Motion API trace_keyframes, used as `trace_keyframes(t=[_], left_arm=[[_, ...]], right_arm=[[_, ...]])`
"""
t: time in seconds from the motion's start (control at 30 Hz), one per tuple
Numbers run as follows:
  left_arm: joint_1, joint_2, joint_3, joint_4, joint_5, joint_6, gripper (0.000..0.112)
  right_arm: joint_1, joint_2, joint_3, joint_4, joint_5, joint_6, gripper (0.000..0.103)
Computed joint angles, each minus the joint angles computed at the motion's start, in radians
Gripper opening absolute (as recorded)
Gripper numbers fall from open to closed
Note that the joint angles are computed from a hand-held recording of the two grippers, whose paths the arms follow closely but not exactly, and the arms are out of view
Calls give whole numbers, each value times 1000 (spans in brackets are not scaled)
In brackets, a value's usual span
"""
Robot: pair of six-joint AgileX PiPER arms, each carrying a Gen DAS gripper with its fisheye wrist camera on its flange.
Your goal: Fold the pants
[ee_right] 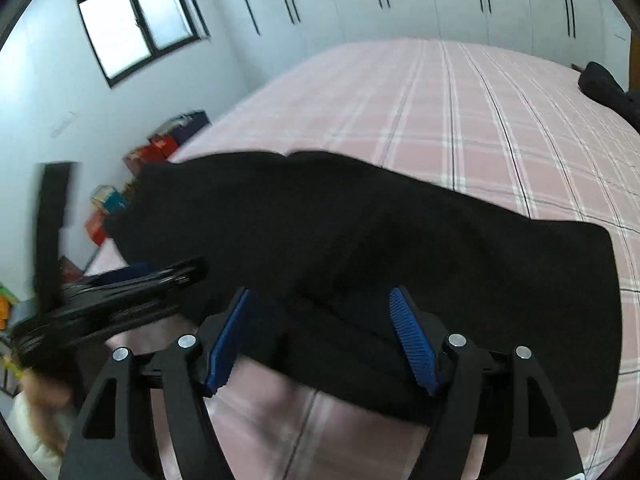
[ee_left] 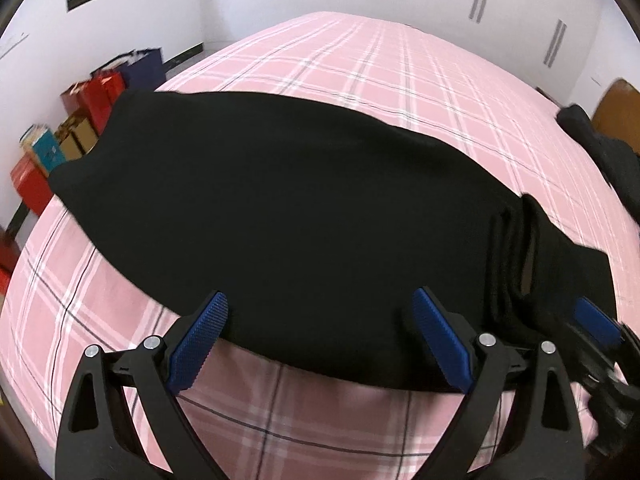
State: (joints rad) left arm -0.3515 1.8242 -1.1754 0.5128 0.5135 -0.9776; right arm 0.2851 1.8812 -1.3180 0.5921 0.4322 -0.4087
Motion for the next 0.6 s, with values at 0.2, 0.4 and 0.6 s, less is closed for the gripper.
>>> trace_keyframes(t=[0.2, 0.4, 0.6], left_arm=[[7, -11, 19, 12, -6, -22, 91], [5, 0, 3, 18, -2, -11, 91], [21, -6, 15, -9, -11, 6, 91]], right_arm=[[4, 89, -131, -173, 42, 212, 62], [7, 190, -223, -66, 108, 113, 9], [50, 111, -138, -195, 66, 210, 36]])
